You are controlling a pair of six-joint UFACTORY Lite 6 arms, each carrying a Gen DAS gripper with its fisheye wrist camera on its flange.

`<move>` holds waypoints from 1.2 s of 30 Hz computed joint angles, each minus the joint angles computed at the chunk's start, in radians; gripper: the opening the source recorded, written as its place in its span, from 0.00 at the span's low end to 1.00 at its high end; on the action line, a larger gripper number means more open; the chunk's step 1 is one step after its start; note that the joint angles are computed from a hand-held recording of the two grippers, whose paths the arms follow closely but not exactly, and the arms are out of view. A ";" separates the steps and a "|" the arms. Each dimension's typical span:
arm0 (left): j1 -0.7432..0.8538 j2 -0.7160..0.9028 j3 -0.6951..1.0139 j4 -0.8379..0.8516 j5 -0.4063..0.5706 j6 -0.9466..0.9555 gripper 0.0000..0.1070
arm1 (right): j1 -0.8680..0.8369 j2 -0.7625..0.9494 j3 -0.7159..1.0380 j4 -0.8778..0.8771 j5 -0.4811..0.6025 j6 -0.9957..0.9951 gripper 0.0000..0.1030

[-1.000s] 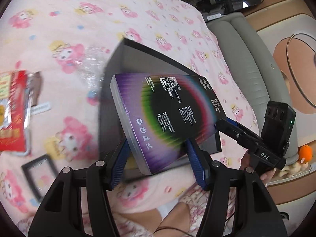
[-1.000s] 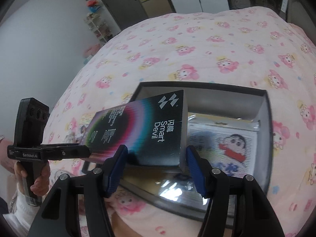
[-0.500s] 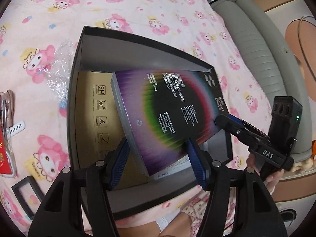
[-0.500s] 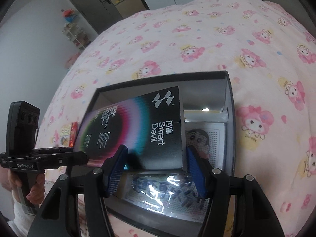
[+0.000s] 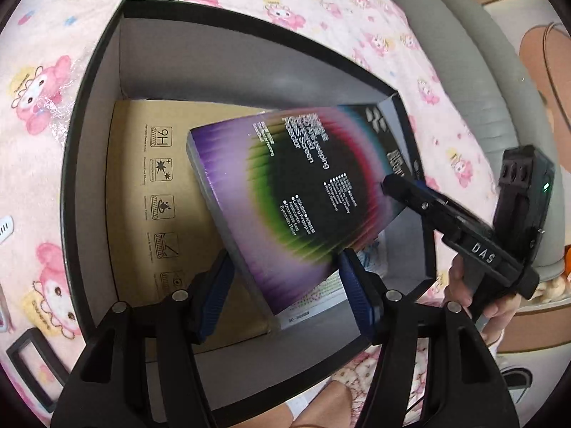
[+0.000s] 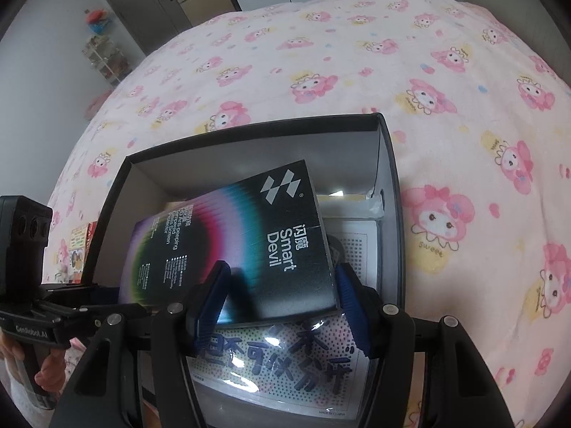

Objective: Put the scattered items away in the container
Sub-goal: 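Carry the Smart Devil box into the black box and lower it, then lower the Smart Devil box beside the bead-art kit and open the right gripper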

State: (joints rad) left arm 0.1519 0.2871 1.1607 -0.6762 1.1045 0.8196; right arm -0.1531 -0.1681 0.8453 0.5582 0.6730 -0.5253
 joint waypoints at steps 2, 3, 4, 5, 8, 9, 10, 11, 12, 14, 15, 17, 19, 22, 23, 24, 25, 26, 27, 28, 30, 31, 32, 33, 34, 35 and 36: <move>-0.037 0.009 0.007 0.029 -0.022 -0.016 0.64 | 0.018 0.015 0.010 -0.019 -0.017 0.016 0.56; -0.052 0.019 0.011 0.045 -0.030 -0.019 0.64 | 0.030 0.017 0.012 -0.032 -0.027 0.029 0.56; -0.077 0.019 0.006 0.080 -0.058 -0.037 0.63 | 0.049 0.033 0.025 -0.061 -0.044 0.057 0.56; -0.109 0.012 -0.004 0.117 -0.099 -0.058 0.63 | 0.064 0.049 0.038 -0.081 -0.059 0.078 0.56; -0.178 0.014 -0.021 0.210 -0.169 -0.122 0.63 | 0.111 0.119 0.082 -0.143 -0.099 0.135 0.56; -0.181 0.015 -0.024 0.212 -0.170 -0.118 0.62 | 0.123 0.134 0.088 -0.167 -0.109 0.157 0.56; -0.176 0.007 -0.032 0.204 -0.168 -0.102 0.62 | 0.135 0.136 0.086 -0.199 -0.123 0.183 0.56; -0.166 -0.005 -0.040 0.191 -0.161 -0.081 0.62 | 0.147 0.130 0.079 -0.242 -0.132 0.218 0.56; -0.156 -0.022 -0.047 0.190 -0.155 -0.074 0.62 | 0.155 0.118 0.070 -0.280 -0.141 0.253 0.56; -0.140 -0.069 -0.063 0.190 -0.147 -0.054 0.62 | 0.158 0.063 0.037 -0.326 -0.156 0.296 0.56; -0.130 -0.095 -0.068 0.187 -0.139 -0.040 0.62 | 0.154 0.033 0.023 -0.335 -0.156 0.303 0.56; -0.114 -0.136 -0.059 0.181 -0.123 -0.021 0.62 | 0.121 -0.028 0.001 -0.263 -0.128 0.242 0.56; -0.105 -0.133 -0.023 0.169 -0.124 -0.022 0.63 | 0.064 -0.042 0.006 -0.120 -0.048 0.118 0.56; -0.120 -0.051 0.070 0.175 -0.156 -0.092 0.62 | 0.002 0.017 0.022 0.042 0.080 -0.014 0.56; -0.140 -0.027 0.093 0.193 -0.181 -0.129 0.62 | 0.006 0.037 0.026 0.047 0.089 -0.011 0.55; -0.165 -0.007 0.114 0.225 -0.218 -0.167 0.62 | 0.019 0.047 0.027 0.038 0.082 -0.004 0.55; -0.172 0.019 0.143 0.247 -0.235 -0.178 0.62 | 0.033 0.060 0.031 0.028 0.082 0.007 0.55; -0.208 0.033 0.163 0.272 -0.251 -0.215 0.62 | 0.042 0.069 0.033 0.017 0.083 0.021 0.55; -0.207 0.077 0.221 0.287 -0.233 -0.215 0.62 | 0.051 0.077 0.035 0.006 0.083 0.037 0.55; -0.215 0.110 0.258 0.302 -0.222 -0.226 0.62 | 0.059 0.087 0.036 -0.003 0.085 0.047 0.55; -0.253 0.158 0.295 0.346 -0.235 -0.272 0.63 | 0.067 0.108 0.042 -0.008 0.086 0.053 0.55; -0.264 0.176 0.303 0.360 -0.239 -0.281 0.63 | 0.069 0.123 0.048 -0.009 0.086 0.059 0.55; -0.268 0.167 0.269 0.356 -0.249 -0.275 0.63 | 0.071 0.130 0.046 -0.012 0.083 0.068 0.55; -0.264 0.174 0.266 0.342 -0.242 -0.261 0.66 | 0.073 0.151 0.059 -0.018 0.081 0.081 0.55; -0.251 0.174 0.258 0.308 -0.232 -0.228 0.67 | 0.073 0.170 0.070 -0.020 0.080 0.091 0.55; -0.239 0.175 0.253 0.282 -0.216 -0.201 0.67 | 0.071 0.188 0.078 -0.016 0.080 0.093 0.55; -0.227 0.174 0.248 0.262 -0.202 -0.180 0.67 | 0.067 0.203 0.083 -0.007 0.083 0.089 0.55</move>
